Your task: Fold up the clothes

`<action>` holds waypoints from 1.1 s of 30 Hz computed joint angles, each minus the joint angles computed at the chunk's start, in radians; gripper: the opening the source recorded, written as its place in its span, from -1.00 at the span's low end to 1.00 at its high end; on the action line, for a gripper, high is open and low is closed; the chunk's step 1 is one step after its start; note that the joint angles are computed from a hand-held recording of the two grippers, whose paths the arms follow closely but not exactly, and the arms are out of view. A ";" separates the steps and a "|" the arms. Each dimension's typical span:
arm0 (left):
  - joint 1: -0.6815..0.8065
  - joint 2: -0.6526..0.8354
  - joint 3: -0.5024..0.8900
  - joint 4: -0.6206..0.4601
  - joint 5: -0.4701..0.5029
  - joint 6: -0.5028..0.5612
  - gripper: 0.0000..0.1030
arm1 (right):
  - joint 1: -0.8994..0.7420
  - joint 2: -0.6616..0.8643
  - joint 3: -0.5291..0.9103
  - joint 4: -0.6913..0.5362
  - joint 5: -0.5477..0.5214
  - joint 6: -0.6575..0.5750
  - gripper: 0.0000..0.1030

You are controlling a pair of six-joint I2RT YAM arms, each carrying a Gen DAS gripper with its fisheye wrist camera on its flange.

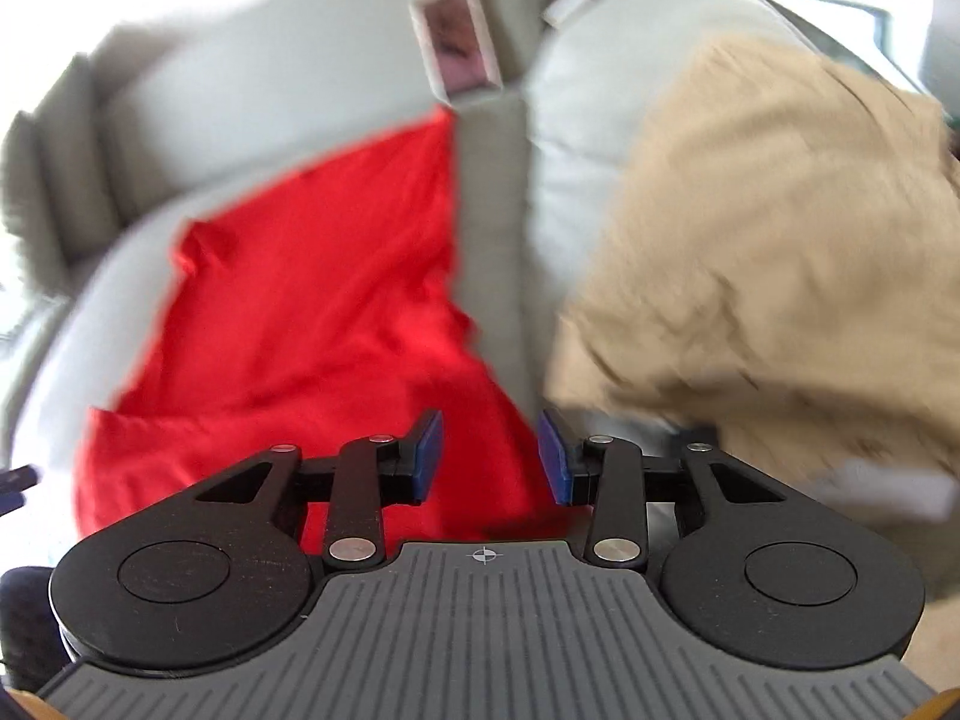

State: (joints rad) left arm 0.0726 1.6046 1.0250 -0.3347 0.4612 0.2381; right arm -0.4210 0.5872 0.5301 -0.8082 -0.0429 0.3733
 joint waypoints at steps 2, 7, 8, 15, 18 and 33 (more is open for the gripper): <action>-0.043 0.022 -0.008 0.024 0.014 0.003 -0.26 | 0.075 0.055 -0.005 0.090 0.010 0.022 -0.48; -0.141 0.116 -0.010 0.105 -0.104 -0.010 -0.37 | 0.268 0.278 -0.033 0.314 0.116 0.054 -0.73; -0.154 0.142 -0.004 0.113 -0.148 -0.006 -0.39 | 0.287 0.324 -0.040 0.354 0.145 0.049 -0.73; -0.159 0.242 0.079 0.076 -0.207 -0.014 -0.32 | 0.217 0.458 -0.066 0.414 0.170 -0.010 -0.78; -0.151 0.204 0.058 0.079 -0.218 -0.024 -0.32 | 0.200 0.426 -0.046 0.351 0.163 0.002 -0.74; -0.097 -0.066 -0.128 -0.079 -0.073 0.138 -0.29 | 0.071 0.033 -0.046 0.047 -0.083 -0.017 -0.48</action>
State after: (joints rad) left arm -0.0248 1.5383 0.8966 -0.4135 0.3883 0.3761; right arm -0.3505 0.6199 0.4839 -0.7611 -0.1258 0.3565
